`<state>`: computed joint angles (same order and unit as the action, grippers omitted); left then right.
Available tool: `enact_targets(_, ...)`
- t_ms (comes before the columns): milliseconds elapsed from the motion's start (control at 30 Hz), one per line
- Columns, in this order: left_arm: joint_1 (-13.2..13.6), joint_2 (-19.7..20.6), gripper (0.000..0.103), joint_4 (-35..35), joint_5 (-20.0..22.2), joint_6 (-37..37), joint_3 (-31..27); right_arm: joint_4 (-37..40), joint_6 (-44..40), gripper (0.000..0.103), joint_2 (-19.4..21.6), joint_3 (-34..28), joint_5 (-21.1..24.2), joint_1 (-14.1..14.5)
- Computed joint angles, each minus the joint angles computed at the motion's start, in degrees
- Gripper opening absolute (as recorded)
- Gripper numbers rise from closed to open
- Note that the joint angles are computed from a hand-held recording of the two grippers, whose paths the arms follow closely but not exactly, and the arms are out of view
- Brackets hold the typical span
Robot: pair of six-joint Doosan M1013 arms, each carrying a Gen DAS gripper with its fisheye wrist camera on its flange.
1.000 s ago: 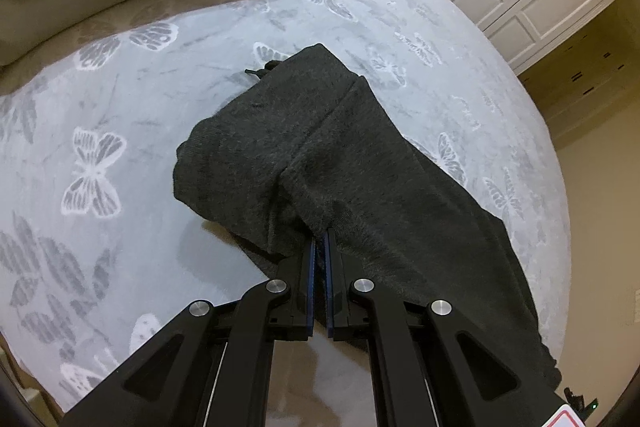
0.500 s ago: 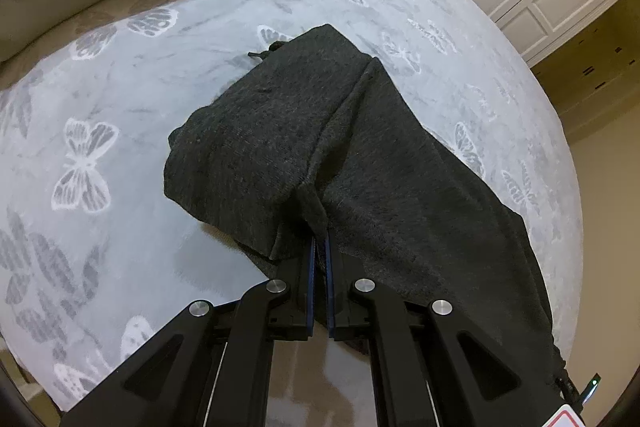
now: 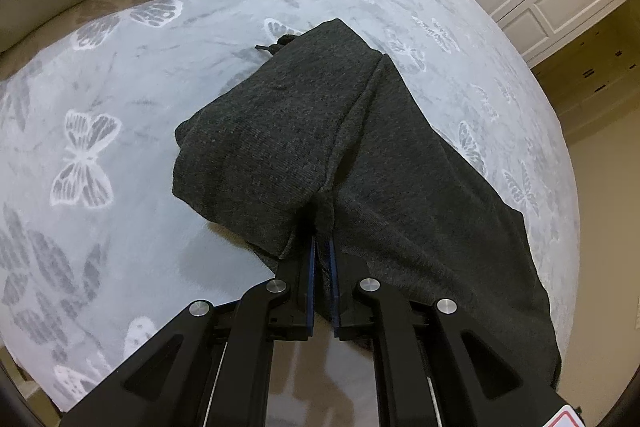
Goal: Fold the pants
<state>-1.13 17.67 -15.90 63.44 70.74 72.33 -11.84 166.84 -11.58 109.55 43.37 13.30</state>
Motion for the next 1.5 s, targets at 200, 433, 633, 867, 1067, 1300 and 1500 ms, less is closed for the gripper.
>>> enact_targets(200, -0.7, 0.0, 0.006, 2.0, -0.2, -2.4, 0.0, -11.0, 7.0, 0.066, 0.9, -1.4, 0.0, 1.7)
enact_targets(433, -0.4, -0.1, 0.009, 0.9, -0.6, -1.8, 0.4, -16.3, -11.3, 0.064, 6.9, -8.9, 14.2, 4.5)
enact_targets(633, -0.8, 0.2, 0.009, 2.2, -0.4, -0.7, -0.1, -16.5, -21.8, 0.048, 7.6, -8.4, 14.1, 6.8)
enact_targets(867, -2.8, 0.8, 0.009, 8.0, -0.5, -3.8, -1.1, -30.7, 1.8, 0.027, 7.9, -9.3, 20.0, 4.5)
enact_targets(1067, -2.2, 0.5, 0.01, 6.4, -1.2, -2.1, -0.4, -18.3, -2.6, 0.054, 4.6, -6.5, 17.9, 1.7)
enact_targets(1300, -1.1, 0.2, 0.008, 1.9, -2.4, -4.4, 0.3, -13.4, -4.3, 0.024, 4.5, -4.9, 14.3, 1.9)
enact_targets(1500, -1.3, -1.9, 0.003, 2.6, -7.2, -4.4, 1.7, -30.8, 4.5, 0.005, 2.7, -8.6, 8.5, 6.9)
